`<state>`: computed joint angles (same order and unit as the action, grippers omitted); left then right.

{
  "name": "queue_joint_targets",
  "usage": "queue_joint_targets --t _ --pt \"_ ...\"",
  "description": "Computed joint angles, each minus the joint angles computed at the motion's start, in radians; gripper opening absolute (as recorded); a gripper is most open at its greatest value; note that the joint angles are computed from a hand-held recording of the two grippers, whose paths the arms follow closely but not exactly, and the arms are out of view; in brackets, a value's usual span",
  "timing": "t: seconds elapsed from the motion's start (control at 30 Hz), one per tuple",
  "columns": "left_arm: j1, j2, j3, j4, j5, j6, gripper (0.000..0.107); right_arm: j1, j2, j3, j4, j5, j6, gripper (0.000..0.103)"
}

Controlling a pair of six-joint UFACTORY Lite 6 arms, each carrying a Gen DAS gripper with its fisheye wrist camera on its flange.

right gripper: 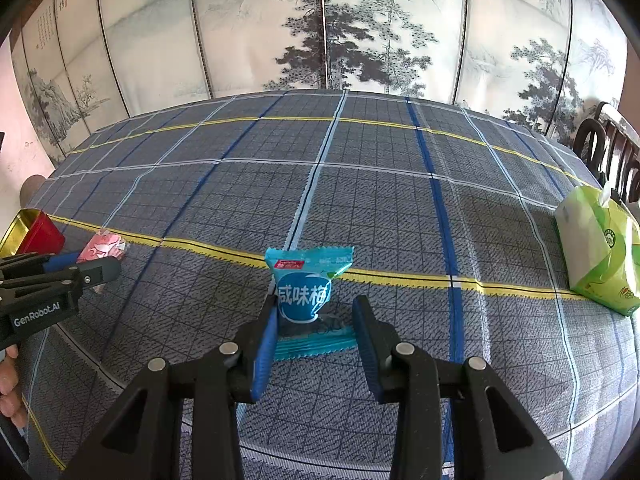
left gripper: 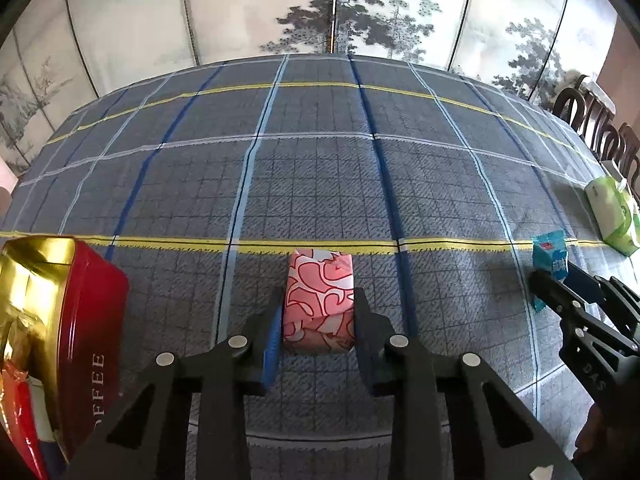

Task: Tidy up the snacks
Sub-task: 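Grasp the pink patterned candy with the left gripper, then carry the pink candy into the tin and open the left gripper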

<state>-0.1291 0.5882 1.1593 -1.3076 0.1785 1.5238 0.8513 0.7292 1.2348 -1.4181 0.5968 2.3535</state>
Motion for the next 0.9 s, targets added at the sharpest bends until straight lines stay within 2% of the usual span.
queue_joint_targets --t 0.5,0.9 --pt "0.034 -0.15 -0.18 -0.162 0.005 0.201 0.027 0.003 0.004 0.01 0.012 0.002 -0.01 0.037" --pt "0.135 -0.368 -0.315 0.073 0.087 0.019 0.027 0.006 0.011 0.021 0.027 0.008 -0.024 0.037"
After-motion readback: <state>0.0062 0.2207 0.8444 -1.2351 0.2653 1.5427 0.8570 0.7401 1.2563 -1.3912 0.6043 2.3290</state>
